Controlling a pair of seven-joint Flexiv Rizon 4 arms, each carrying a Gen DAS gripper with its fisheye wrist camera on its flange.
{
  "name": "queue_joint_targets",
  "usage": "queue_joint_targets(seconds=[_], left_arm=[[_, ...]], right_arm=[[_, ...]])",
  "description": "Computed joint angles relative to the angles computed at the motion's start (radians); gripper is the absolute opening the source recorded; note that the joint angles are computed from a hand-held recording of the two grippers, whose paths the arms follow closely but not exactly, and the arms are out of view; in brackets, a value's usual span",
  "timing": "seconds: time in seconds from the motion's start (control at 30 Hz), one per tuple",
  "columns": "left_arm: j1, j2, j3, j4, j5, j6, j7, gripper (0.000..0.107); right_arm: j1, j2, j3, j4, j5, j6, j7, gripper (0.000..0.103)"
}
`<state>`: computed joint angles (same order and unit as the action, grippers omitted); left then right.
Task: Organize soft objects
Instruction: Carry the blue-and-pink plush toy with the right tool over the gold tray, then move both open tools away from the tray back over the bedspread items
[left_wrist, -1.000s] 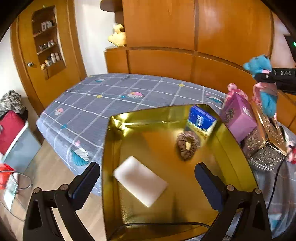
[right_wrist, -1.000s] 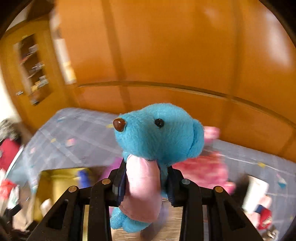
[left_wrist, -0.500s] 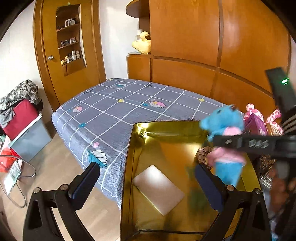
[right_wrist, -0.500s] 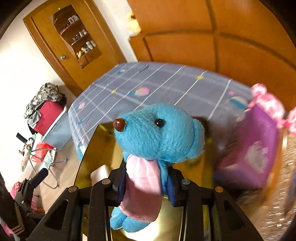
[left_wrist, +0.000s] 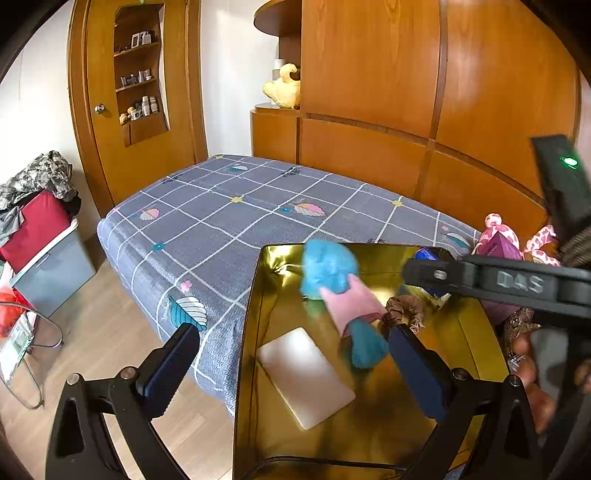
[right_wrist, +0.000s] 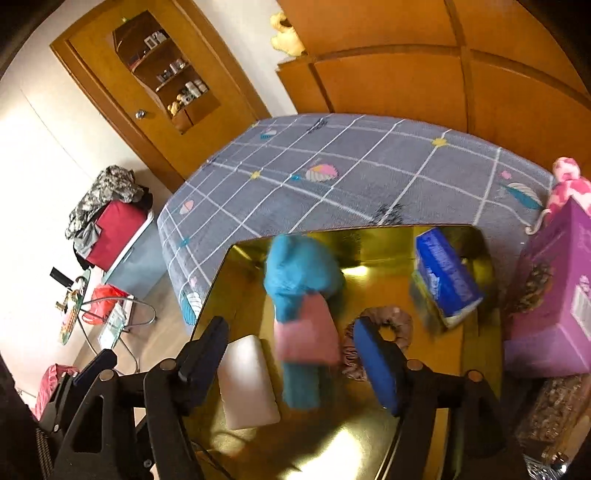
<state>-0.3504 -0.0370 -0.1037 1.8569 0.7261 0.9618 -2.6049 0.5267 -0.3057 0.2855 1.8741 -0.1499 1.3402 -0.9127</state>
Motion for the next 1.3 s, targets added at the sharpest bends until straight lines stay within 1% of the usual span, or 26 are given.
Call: queue_joint_targets(seconds=[0.1,0.23,0.33,0.4,0.47,0.53,0.57,0.63,0.77,0.87,1.03,1.3], left_arm=[[0.0,0.0,0.0,0.004,0.0,0.014,-0.002,0.103],[-0.008,-0.003,-0.006,-0.002,0.013,0.015,0.004,0.103],[-0.018,-0.005,-0.012,-0.01,0.032,0.011,0.004,0.103],[-0.025,-0.006,-0.016,-0.017,0.046,0.005,0.003,0.103],[-0.034,-0.009,-0.021,-0.027,0.06,-0.006,0.005,0.103],[-0.043,-0.01,-0.025,-0.033,0.071,-0.014,0.003,0.103],[-0.048,-0.01,-0.026,-0.037,0.076,-0.018,0.002,0.103],[-0.058,-0.011,-0.031,-0.046,0.09,-0.028,0.002,0.103],[-0.079,-0.016,-0.042,-0.063,0.121,-0.041,0.011,0.103],[-0.095,-0.023,-0.048,-0.074,0.132,-0.046,0.026,0.103],[-0.116,-0.036,-0.049,-0.086,0.129,-0.044,0.053,0.103],[-0.153,-0.059,-0.049,-0.116,0.13,-0.051,0.073,0.103]], right_arm=[[0.024,0.055,-0.048,0.076,-0.068,0.035,0.054,0.071],[0.043,0.134,-0.112,0.194,-0.226,0.068,0.18,0.071],[0.041,0.189,-0.157,0.273,-0.412,0.087,0.323,0.071],[0.028,0.229,-0.192,0.325,-0.595,0.099,0.466,0.071],[-0.002,0.262,-0.204,0.356,-0.753,0.102,0.589,0.071],[-0.041,0.291,-0.197,0.378,-0.867,0.099,0.672,0.071],[-0.063,0.306,-0.194,0.384,-0.944,0.091,0.728,0.071],[-0.104,0.337,-0.176,0.402,-1.015,0.078,0.775,0.071],[-0.178,0.393,-0.133,0.439,-1.073,0.06,0.808,0.071],[-0.235,0.44,-0.105,0.476,-1.071,0.05,0.808,0.071],[-0.32,0.513,-0.067,0.538,-1.003,0.035,0.766,0.071],[-0.427,0.636,-0.035,0.637,-0.842,0.009,0.669,0.071]])
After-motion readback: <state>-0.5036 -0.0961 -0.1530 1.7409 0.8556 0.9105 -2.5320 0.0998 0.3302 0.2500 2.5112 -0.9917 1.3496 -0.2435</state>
